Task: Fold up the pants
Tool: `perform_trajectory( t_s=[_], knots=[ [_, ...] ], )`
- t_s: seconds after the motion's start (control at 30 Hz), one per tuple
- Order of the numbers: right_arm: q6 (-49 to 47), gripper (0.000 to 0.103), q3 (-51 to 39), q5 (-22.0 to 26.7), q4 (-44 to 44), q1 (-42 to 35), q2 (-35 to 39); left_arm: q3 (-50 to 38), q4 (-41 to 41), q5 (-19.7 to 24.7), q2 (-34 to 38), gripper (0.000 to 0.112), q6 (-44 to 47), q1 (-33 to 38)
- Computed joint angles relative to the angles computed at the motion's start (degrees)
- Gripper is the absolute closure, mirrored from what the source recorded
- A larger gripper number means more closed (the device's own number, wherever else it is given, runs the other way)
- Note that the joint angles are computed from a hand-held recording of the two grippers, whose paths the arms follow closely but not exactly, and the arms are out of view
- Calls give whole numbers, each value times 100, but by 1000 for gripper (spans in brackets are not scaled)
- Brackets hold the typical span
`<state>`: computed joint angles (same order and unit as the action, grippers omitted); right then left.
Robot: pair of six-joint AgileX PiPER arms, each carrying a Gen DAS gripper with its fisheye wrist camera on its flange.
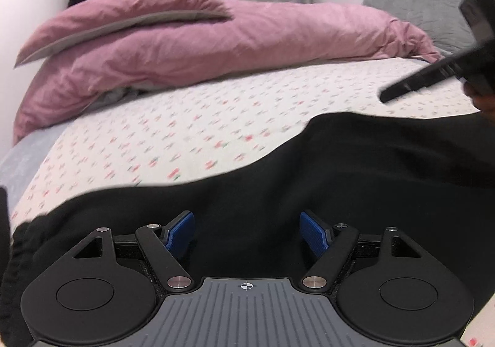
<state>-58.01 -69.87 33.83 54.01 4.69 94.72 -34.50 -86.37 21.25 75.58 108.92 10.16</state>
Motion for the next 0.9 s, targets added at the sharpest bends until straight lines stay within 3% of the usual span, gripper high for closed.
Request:
perform_trajectory(
  t_s=[0.13,0.2,0.27,0.33,0.4,0.5,0.57,0.67,0.77,0.9],
  knots=[
    [-345,63,663,284,-325,-520,-399,-114,-16,-474,114,36,-136,-705],
    [-338,64,893,204,-491,-735,-419,-203,168,-772,228,36,-418,-1064],
    [-308,76,1012,129,-502,-1020,-338,-291,359,-1120,359,36,-732,-1412],
    [-567,98,1144,-238,-246,-1305,-255,-344,371,-1414,459,35,-943,-1669],
    [-137,103,1165,-721,-298,-1533,-228,-380,683,-1554,480,35,-1461,-1810],
    [680,71,1176,-1201,-782,-1821,-311,-257,378,-1634,338,35,-1236,-1987],
    [473,68,1307,-1122,-706,-2005,-578,-157,127,-1420,183,35,-967,-2044],
    [-657,60,1611,-393,-16,-2288,-1038,-2,49,-893,-87,35,-815,-2242],
    [-1409,59,2100,37,175,-2273,-1535,163,271,-376,-336,35,-609,-2468],
    [-1518,58,2410,138,-175,-2058,-1801,532,565,813,-754,35,213,-2177]
  ],
)
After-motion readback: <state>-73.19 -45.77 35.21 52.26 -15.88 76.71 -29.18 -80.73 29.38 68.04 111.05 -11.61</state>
